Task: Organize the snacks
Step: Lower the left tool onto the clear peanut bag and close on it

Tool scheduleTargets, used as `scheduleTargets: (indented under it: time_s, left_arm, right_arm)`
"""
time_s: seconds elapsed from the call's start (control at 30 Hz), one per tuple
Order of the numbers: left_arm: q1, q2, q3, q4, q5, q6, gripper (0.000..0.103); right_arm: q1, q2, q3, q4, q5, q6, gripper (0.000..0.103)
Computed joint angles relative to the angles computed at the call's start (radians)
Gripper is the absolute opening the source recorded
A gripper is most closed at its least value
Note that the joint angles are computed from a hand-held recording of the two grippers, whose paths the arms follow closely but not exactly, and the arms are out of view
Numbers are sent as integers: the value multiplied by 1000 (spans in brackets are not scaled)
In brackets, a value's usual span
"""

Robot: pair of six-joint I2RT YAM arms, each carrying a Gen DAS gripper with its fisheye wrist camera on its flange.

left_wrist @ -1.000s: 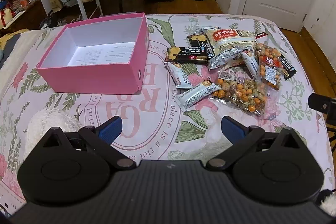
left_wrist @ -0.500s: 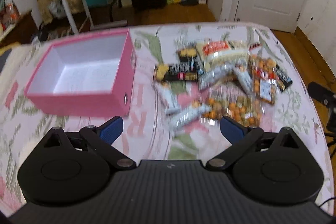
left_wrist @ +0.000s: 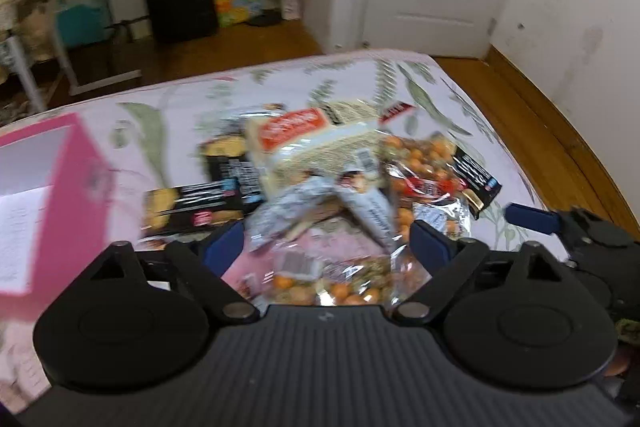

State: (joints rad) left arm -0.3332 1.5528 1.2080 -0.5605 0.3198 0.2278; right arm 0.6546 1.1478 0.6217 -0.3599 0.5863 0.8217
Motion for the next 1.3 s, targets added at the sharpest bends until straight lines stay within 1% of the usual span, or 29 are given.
scheduleTargets:
  time_s: [0.03,0.07,0.17,0.23,0.3,0.4,0.47,0.53,0.57,0.6,0.7,0.77,0.8,0.9,1.0,1.07,1.13,1.2,1.3]
  left_arm:
    - [-22,31,-3,28,-7,-14,73]
    - [-40,66,-2,54,-8,-27,66]
    - [-70,146,-21,164,39,-62,62]
    - [-97,175,-48,252,26,-82,57]
    - [-120,199,-74,342,15,-93,56]
    - [-148,255,-42,362,-14,-88,56]
    - [-154,289,-18,360,-8,-72,56]
    - [-151,305,9,331,17,-58,56]
    - [-149,319,41,285,32,-50,60]
    - [-147,336,74,238,47,-42,61]
    - [-144,365,126,166,59,-30,62]
    - [-125,423,225,10,130,-18,62]
    - [-119,436,240,-17,145,-27,62]
    - [-103,431,209,6,178,-45,62]
    - [-93,421,188,13,202,-44,59]
    - [-86,416,191,-10,222,-33,57]
    - [-83,414,207,-62,251,-12,57]
    - [-88,389,203,-82,241,-2,57]
    - [-97,339,198,-127,200,17,57]
  right_arm:
    - [-35,9,-29,58,-28,-34,103]
    - [-68,19,-47,100,-60,-61,103]
    - [-163,72,-85,210,-162,-118,103]
    - [-217,92,-114,286,-238,-136,103]
    - [-262,99,-145,356,-315,-162,103]
    - [-276,129,-153,400,-334,-187,103]
    - [-283,143,-153,413,-345,-188,103]
    - [-282,157,-152,423,-339,-184,103]
    - [-277,168,-149,428,-326,-182,103]
    - [-270,179,-144,430,-311,-180,102]
    - [-241,204,-116,397,-264,-177,100]
    - [-221,202,-97,359,-240,-171,97]
    - [-214,200,-87,337,-236,-162,96]
    - [-199,189,-76,299,-225,-147,94]
    - [-187,168,-78,282,-221,-132,90]
    - [-176,148,-79,272,-221,-129,90]
    - [-156,141,-72,258,-209,-131,88]
    - [-136,131,-47,209,-194,-124,87]
    - [-113,103,-29,161,-189,-93,87]
